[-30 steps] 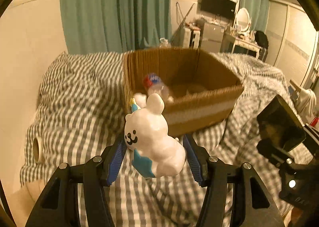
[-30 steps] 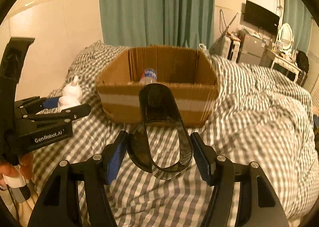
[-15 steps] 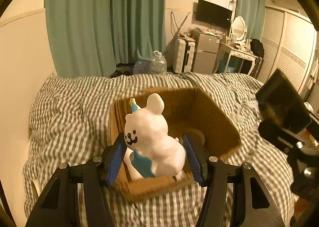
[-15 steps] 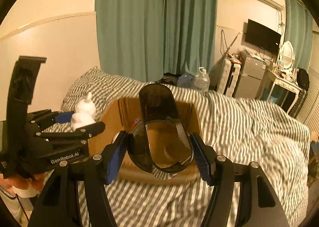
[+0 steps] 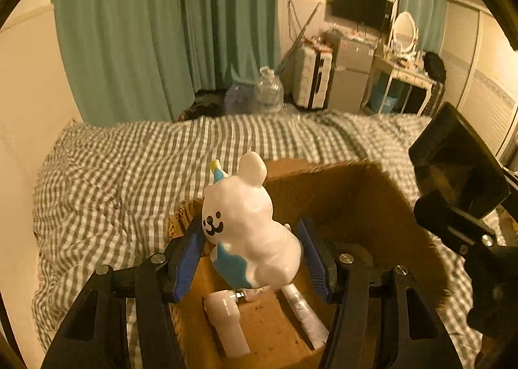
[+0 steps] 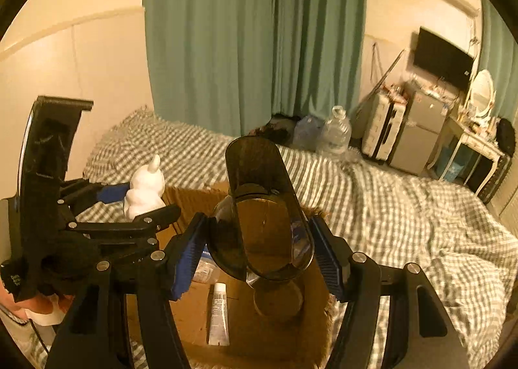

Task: Organize objects
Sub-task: 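Lower the bunny and black holder into the box and open both grippers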

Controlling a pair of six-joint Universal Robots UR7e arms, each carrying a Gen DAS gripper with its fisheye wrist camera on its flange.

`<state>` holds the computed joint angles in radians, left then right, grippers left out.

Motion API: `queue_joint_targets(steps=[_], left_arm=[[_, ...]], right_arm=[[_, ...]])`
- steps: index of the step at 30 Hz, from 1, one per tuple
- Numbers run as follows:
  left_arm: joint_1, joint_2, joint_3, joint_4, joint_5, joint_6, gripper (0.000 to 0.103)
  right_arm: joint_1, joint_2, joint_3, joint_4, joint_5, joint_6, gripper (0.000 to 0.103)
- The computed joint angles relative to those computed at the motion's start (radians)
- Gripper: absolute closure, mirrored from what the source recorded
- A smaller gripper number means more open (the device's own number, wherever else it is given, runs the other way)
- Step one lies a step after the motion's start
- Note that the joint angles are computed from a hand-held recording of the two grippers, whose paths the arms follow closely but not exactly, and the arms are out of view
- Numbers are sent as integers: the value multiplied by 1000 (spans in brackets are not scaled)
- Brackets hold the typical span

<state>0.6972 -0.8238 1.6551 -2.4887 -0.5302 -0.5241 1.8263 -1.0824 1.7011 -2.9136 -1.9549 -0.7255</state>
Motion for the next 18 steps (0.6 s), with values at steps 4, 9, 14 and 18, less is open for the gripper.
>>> queue_joint_targets(steps=[4,9,14,18], left_arm=[[55,37,-39,19,-44,-12,44],[99,55,-76,43,-137,-22,44],[94,78,-99,56,-105,2,44],[100,84,-102,46,-128,-1,42]], right_arm=[[-43,71,-59,44,-2,-4,40],[-76,119,-106,94,-7,-14,40],[-96,118,-106,137,17,-11,40],[-102,93,-74,111,47,-11,25]])
